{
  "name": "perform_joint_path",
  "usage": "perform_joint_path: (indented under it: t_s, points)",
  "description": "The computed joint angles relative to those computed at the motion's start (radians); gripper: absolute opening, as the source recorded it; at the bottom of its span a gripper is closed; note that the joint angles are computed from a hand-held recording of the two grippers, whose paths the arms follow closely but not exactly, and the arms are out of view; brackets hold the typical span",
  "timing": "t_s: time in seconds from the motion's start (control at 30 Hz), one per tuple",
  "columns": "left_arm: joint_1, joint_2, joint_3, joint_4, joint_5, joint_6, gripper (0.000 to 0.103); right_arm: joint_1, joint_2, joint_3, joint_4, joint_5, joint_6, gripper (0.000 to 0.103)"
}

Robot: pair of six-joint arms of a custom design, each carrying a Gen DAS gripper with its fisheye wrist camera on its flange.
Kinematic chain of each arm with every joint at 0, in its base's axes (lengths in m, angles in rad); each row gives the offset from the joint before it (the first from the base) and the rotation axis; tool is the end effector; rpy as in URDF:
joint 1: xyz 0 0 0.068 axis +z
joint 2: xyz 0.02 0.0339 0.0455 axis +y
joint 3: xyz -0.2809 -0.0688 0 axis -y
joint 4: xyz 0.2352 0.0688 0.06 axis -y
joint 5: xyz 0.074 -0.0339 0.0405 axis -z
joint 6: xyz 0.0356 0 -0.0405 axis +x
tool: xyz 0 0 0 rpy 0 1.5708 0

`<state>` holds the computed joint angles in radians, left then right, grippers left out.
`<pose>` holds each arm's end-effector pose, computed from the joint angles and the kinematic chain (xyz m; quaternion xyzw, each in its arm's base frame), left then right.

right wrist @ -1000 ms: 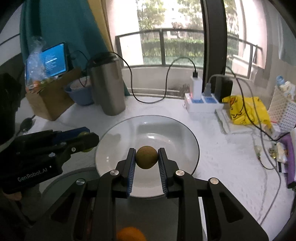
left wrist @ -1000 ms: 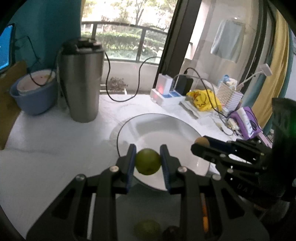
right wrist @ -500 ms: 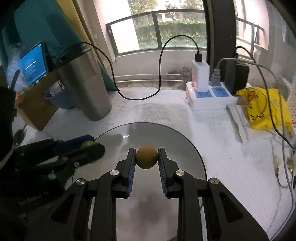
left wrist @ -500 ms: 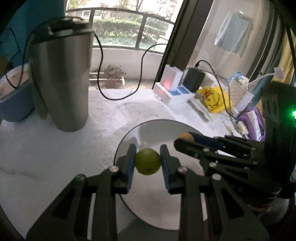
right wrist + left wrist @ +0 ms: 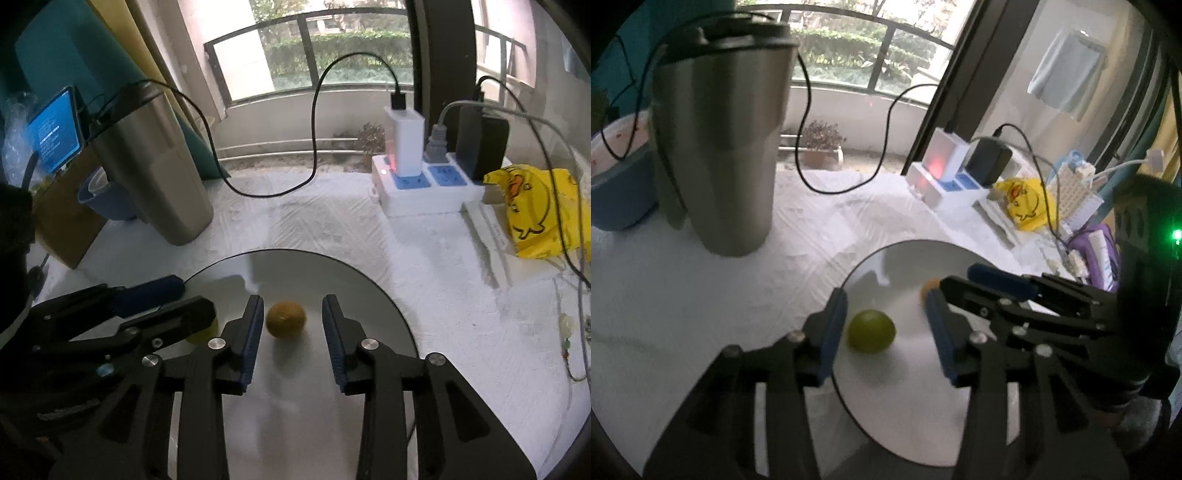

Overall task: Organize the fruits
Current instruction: 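Carry both plums into the white bowl and open both grippers, then move both grippers back to the fruits on the grey tray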

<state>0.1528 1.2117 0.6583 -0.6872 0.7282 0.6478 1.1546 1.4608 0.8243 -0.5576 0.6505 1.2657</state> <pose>0.1870 0.0048 0.2088 0.2826 0.8793 -0.2636 0.2783 0.1214 0.2214 0.2060 0.1114 0.9261 0.0552 0.3563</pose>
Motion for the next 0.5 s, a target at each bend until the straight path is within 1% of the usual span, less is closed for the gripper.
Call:
perform_joint_path:
  t_s: [0.03, 0.17, 0.27, 0.4, 0.5]
  points:
    - [0.013, -0.013, 0.004, -0.017, 0.004, 0.013, 0.047, 0.014, -0.007, 0.005, -0.020, 0.012, 0.017, 0.040]
    - [0.067, -0.059, 0.023, -0.100, 0.026, 0.072, 0.047, 0.070, -0.014, 0.039, -0.116, 0.054, 0.093, 0.040]
    - [0.121, -0.095, 0.037, -0.184, 0.049, 0.140, 0.047, 0.124, -0.006, 0.079, -0.203, 0.083, 0.169, 0.040]
    - [0.215, -0.135, 0.066, -0.321, 0.085, 0.266, 0.047, 0.205, 0.018, 0.143, -0.328, 0.124, 0.283, 0.040]
    - [0.316, -0.150, 0.094, -0.450, 0.117, 0.400, 0.047, 0.263, 0.042, 0.194, -0.415, 0.146, 0.363, 0.040]
